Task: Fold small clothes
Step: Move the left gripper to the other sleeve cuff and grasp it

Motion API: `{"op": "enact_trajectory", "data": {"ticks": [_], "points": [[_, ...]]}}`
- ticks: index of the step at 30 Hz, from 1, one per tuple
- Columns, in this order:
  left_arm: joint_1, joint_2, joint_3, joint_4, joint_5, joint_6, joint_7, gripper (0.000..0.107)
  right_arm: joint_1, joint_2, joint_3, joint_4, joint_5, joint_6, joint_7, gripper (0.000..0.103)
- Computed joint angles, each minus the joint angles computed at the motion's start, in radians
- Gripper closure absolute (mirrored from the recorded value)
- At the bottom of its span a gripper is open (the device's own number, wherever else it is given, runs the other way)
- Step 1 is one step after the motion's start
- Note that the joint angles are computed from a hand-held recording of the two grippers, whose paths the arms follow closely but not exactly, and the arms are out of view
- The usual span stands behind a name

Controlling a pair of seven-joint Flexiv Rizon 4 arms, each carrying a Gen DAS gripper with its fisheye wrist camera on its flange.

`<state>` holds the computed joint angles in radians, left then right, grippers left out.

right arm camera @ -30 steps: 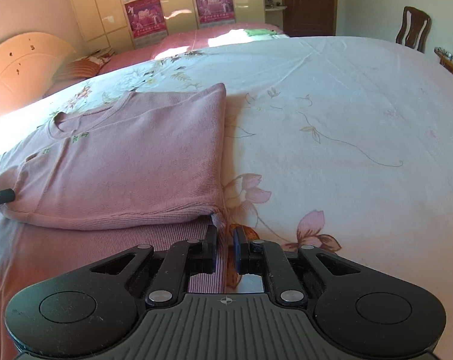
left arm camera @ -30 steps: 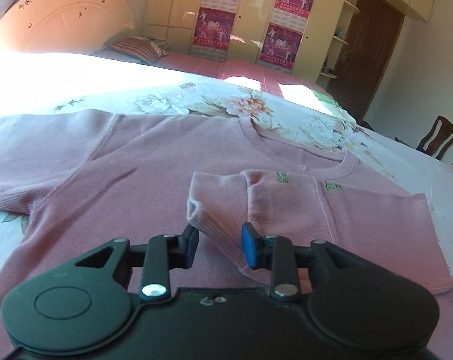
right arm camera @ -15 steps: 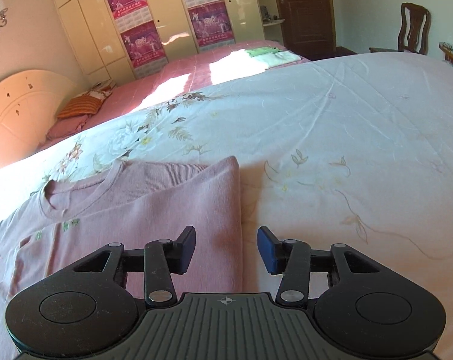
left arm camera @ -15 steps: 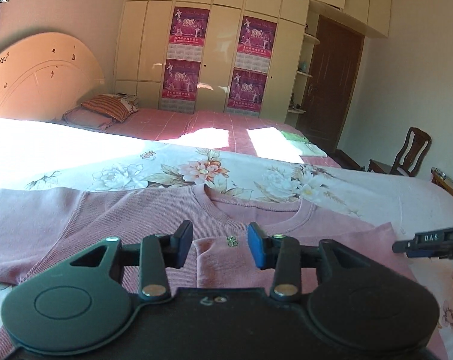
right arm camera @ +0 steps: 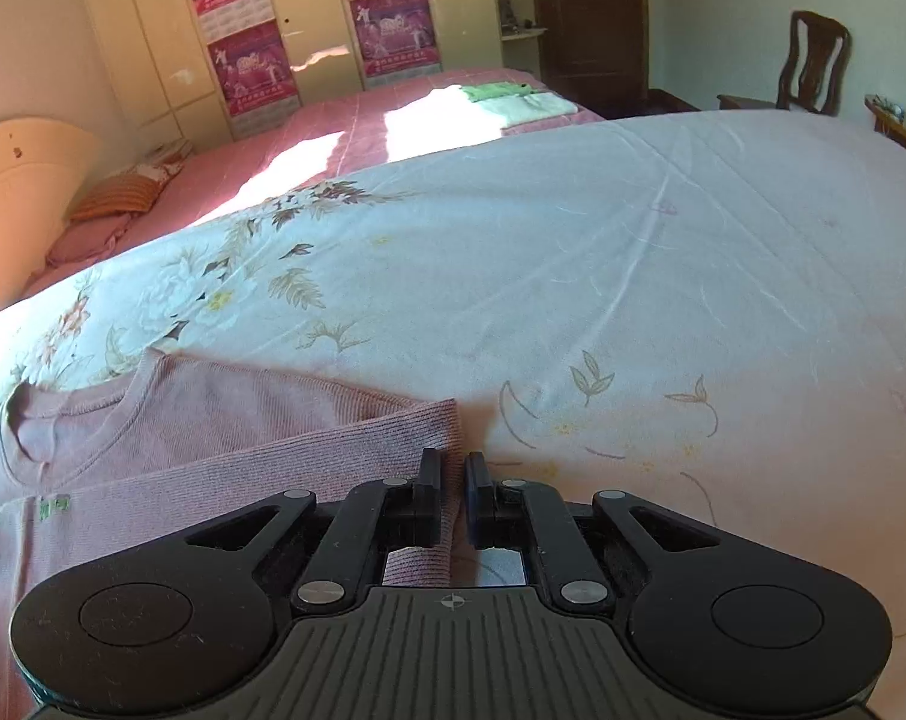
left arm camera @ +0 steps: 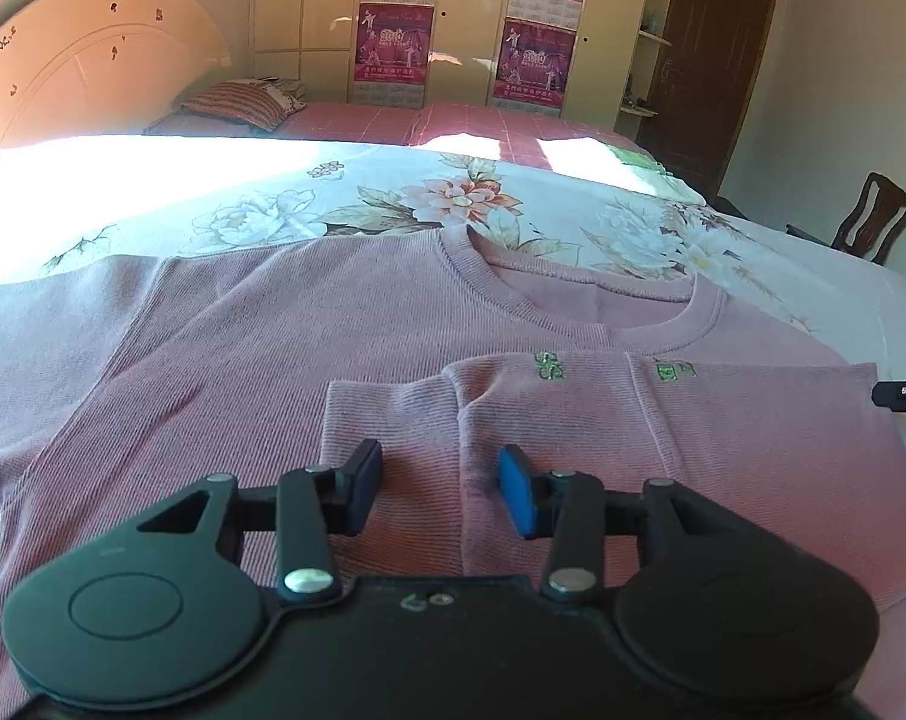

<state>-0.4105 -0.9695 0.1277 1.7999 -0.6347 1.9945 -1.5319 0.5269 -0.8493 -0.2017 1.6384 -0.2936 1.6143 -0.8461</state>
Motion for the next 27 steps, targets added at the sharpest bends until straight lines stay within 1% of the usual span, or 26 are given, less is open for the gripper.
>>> {"op": "enact_trajectory", "data": {"ticks": [2, 3, 4, 6, 8, 9, 10, 12, 14, 16, 18, 23, 25, 27], "points": [[0.008, 0.028, -0.013, 0.036, 0.01, 0.024, -0.014, 0.059, 0.043, 0.03, -0.044, 0.051, 0.013, 0.044, 0.011, 0.095], [-0.003, 0.038, -0.005, 0.054, 0.004, 0.035, -0.014, 0.052, 0.065, 0.05, -0.059, 0.087, 0.018, 0.075, 0.003, 0.095], [-0.019, 0.051, 0.009, 0.075, -0.011, 0.044, -0.01, 0.046, 0.075, 0.071, -0.055, 0.12, 0.022, 0.1, -0.015, 0.095], [-0.024, 0.083, 0.01, 0.127, -0.03, 0.064, -0.013, 0.044, 0.091, 0.103, -0.035, 0.165, 0.038, 0.134, -0.046, 0.093], [-0.027, 0.115, 0.012, 0.174, -0.058, 0.063, -0.012, 0.044, 0.099, 0.124, 0.0, 0.195, 0.056, 0.158, -0.075, 0.079], [-0.031, 0.135, 0.017, 0.206, -0.078, 0.062, -0.014, 0.044, 0.104, 0.131, 0.016, 0.21, 0.068, 0.173, -0.087, 0.061], [-0.033, 0.151, 0.023, 0.233, -0.095, 0.065, -0.017, 0.044, 0.112, 0.136, 0.028, 0.222, 0.081, 0.189, -0.099, 0.054], [-0.03, 0.183, 0.026, 0.288, -0.122, 0.083, -0.029, 0.044, 0.121, 0.145, 0.064, 0.232, 0.092, 0.2, -0.127, 0.054], [-0.007, 0.22, 0.018, 0.351, -0.136, 0.112, -0.055, 0.043, 0.136, 0.145, 0.092, 0.232, 0.106, 0.212, -0.146, 0.054], [0.051, 0.255, -0.01, 0.412, -0.113, 0.146, -0.102, 0.04, 0.133, 0.143, 0.14, 0.221, 0.108, 0.209, -0.158, 0.054], [0.127, 0.288, -0.037, 0.467, -0.064, 0.168, -0.156, 0.04, 0.15, 0.136, 0.164, 0.206, 0.114, 0.204, -0.16, 0.054], [0.386, 0.322, -0.091, 0.563, 0.168, 0.211, -0.315, 0.042, 0.254, 0.109, 0.135, 0.154, 0.135, 0.171, -0.139, 0.054], [0.486, 0.322, -0.099, 0.583, 0.261, 0.231, -0.375, 0.046, 0.303, 0.094, 0.108, 0.127, 0.145, 0.153, -0.114, 0.054], [0.57, 0.319, -0.102, 0.59, 0.333, 0.24, -0.423, 0.047, 0.345, 0.077, 0.083, 0.1, 0.144, 0.136, -0.091, 0.054]]}}
